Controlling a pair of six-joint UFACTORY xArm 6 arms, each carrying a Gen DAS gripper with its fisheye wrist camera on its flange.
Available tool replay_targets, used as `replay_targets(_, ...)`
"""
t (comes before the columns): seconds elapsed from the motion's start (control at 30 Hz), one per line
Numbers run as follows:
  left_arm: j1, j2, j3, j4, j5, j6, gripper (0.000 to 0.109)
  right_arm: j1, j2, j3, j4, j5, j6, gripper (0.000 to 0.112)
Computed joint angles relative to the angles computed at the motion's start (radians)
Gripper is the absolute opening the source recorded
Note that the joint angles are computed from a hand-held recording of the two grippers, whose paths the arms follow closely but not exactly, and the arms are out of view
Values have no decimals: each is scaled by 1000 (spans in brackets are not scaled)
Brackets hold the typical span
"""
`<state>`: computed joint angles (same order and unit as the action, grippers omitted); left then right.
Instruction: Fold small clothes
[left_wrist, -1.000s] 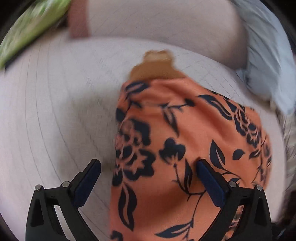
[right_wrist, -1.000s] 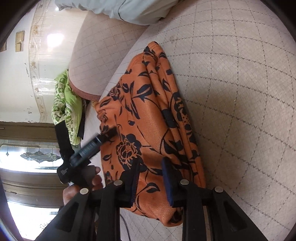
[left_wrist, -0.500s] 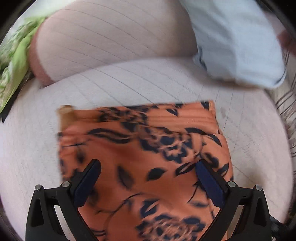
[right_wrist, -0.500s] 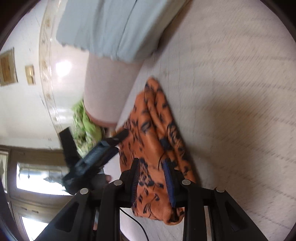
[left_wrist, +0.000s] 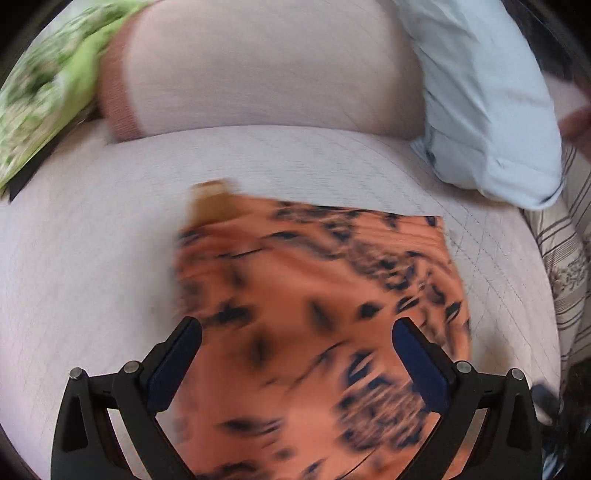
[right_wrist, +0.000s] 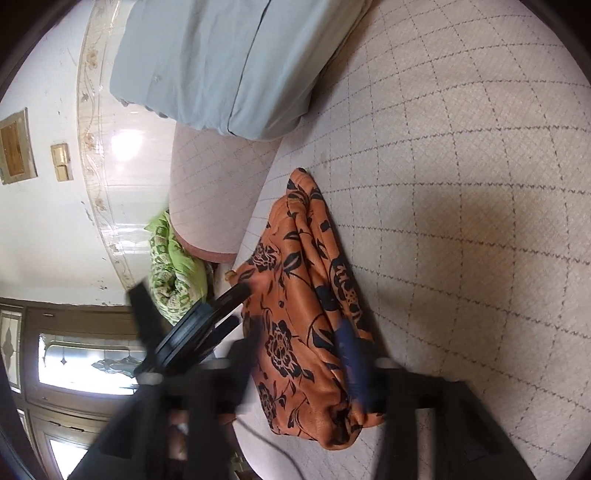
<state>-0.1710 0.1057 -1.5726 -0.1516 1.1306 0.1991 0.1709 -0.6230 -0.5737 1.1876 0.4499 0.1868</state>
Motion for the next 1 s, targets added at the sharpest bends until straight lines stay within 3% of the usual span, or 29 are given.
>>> replay_targets(0.17,164,-91,85,-105,57,129,103,33,35,-31,-45,-8,11,70)
replay_targets(0.33,299,-65,94,-278,175,216,103,46,70,-49,-188,0,108,70)
replay_targets(0.43,315,-47,90,-342,240,268,103,39,91,-59,-249,19,138,70)
replay_targets(0.67,285,-7,80,-460,272,349,103,40,185,-100,-205,39,96,70)
replay_targets(0.83,276,42,43,-495,352,384,103,50,245,-132,-214,47,65,70)
replay_targets(1.0,270,44,56,-490,373,454,103,52,260,-130,-77,24,-66,71)
